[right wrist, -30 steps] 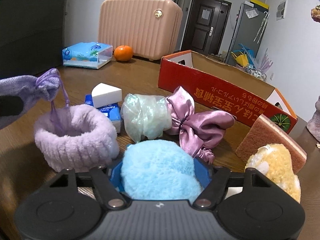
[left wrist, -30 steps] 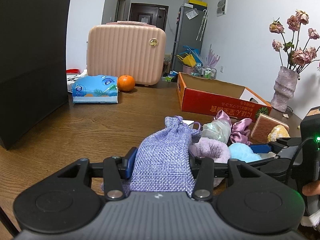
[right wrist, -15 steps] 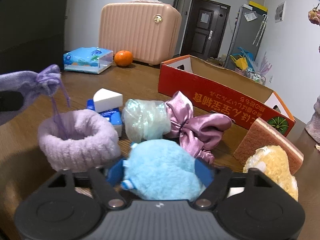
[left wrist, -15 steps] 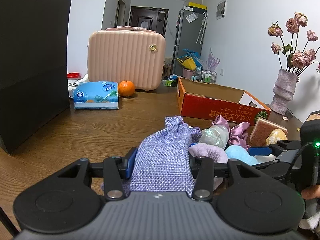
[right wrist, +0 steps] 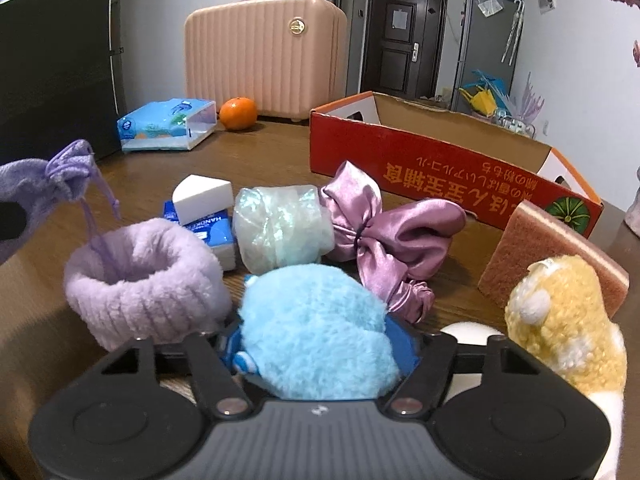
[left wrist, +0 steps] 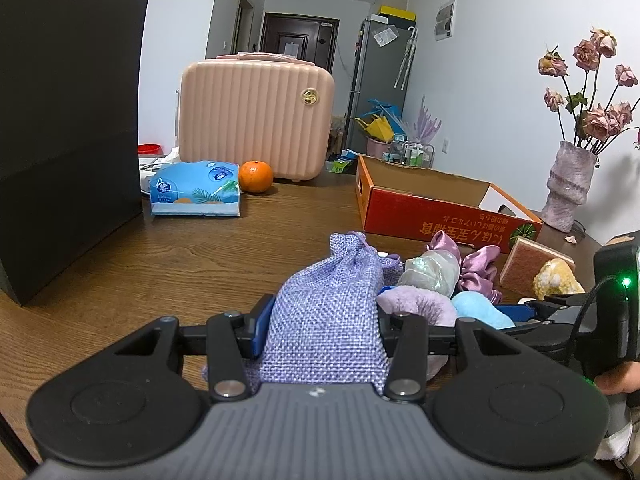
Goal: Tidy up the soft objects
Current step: 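Lift the lavender sachet with the left tool while the right tool grasps the light-blue plush, then carry the sachet and blue plush in both tools over the red box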
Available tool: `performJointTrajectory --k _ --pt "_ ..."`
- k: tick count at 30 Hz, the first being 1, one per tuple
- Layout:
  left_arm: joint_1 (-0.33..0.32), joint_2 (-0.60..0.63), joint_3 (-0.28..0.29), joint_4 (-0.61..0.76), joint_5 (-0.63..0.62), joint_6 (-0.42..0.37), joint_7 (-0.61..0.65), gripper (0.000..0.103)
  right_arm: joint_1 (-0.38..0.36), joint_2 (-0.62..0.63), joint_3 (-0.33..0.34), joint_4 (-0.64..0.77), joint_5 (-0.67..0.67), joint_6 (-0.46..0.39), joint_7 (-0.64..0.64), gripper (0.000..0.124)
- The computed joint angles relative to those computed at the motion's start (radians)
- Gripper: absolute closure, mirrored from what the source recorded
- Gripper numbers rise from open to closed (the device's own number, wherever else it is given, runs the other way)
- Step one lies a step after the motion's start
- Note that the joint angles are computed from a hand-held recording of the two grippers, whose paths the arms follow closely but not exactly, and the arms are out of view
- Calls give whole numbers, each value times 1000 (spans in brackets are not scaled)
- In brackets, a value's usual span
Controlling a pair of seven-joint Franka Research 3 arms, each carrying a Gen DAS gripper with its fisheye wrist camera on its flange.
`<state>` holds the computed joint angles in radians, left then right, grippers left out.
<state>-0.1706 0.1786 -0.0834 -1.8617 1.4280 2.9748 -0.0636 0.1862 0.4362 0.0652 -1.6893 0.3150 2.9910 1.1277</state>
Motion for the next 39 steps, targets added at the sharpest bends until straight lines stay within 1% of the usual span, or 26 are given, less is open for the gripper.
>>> performJointTrajectory --k 2,4,7,9,13,15,19,24,27,30,33,36,39 --pt "-1 0 0 0 3 -1 -3 57 1 -6 3 -14 -2 19 -9 61" --pt "-1 0 1 1 9 -2 -10 57 -13 -13 23 -27 12 37 -29 65" --pt "-2 0 -1 2 13 -7 -13 57 -38 -28 57 -49 43 72 -67 76" --pt "-1 1 -2 5 10 -10 -9 57 -61 -36 85 -54 69 74 -95 79" --pt "-3 0 -2 12 7 -14 -3 57 -78 -46 110 -66 109 93 -134 83" --pt "-4 -1 -2 15 12 -17 -5 57 -102 -55 140 -77 141 109 -167 84" --pt "-5 1 -5 27 8 -25 6 57 -178 -72 236 -91 231 147 -261 84" --pt "-11 15 -5 53 -15 -32 38 57 -252 -83 326 -85 338 170 -373 84" --pt "-17 25 -3 69 -29 -32 58 57 -284 -87 364 -74 399 181 -439 84" --pt "-27 39 2 95 -42 -35 82 57 -307 -87 390 -57 456 186 -501 84" --pt "-37 58 6 125 -62 -37 110 57 -318 -84 398 -37 510 183 -552 84" --pt "-49 78 10 156 -97 -44 152 57 -317 -79 391 -15 560 174 -596 84" --pt "-64 98 17 186 -132 -50 193 57 -300 -75 366 8 598 165 -628 84"
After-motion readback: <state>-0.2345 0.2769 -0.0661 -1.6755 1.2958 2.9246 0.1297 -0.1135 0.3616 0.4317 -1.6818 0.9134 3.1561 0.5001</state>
